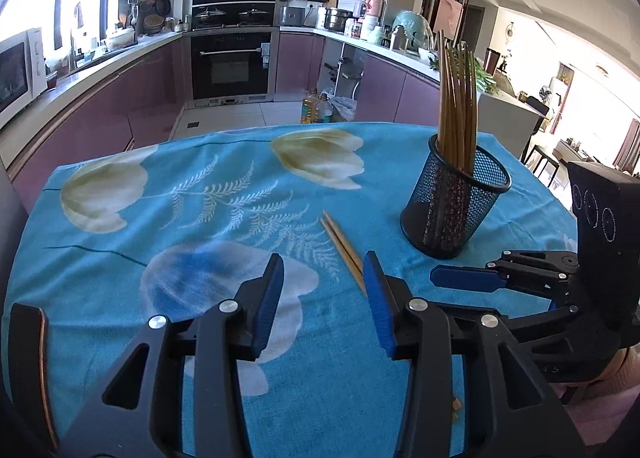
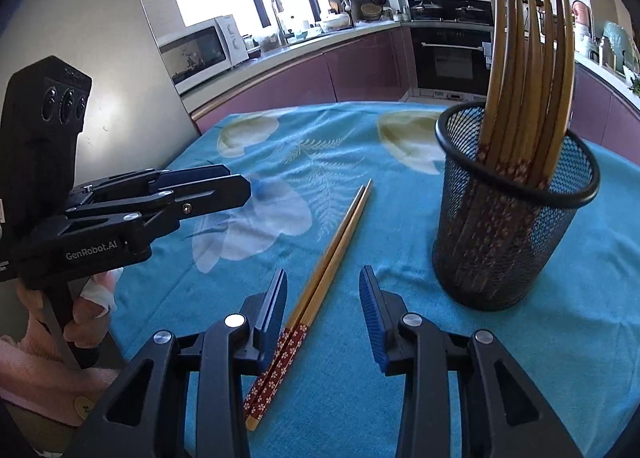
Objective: Organize utensils
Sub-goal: 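Lower both open tools toward the last two chopsticks on the cloth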
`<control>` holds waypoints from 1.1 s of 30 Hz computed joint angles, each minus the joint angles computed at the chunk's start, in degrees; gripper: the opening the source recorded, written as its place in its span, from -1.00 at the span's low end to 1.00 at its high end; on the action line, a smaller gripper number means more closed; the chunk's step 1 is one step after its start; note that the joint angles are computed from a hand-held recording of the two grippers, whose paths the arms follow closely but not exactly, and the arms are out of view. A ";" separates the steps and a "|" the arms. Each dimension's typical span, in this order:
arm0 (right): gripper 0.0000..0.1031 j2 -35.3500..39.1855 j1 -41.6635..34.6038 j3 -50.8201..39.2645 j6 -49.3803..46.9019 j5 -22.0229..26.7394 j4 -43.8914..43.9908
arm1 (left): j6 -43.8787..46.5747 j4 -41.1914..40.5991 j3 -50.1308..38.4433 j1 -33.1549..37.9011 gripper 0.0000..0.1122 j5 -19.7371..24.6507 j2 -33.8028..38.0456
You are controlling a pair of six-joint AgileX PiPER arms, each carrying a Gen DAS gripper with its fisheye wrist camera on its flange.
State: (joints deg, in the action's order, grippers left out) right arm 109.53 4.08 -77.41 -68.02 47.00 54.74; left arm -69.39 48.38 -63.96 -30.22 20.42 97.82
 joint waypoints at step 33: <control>-0.33 1.55 -0.40 -1.03 5.91 -1.74 -6.25 | 13.49 -13.60 -2.28 0.30 -0.25 -3.02 6.40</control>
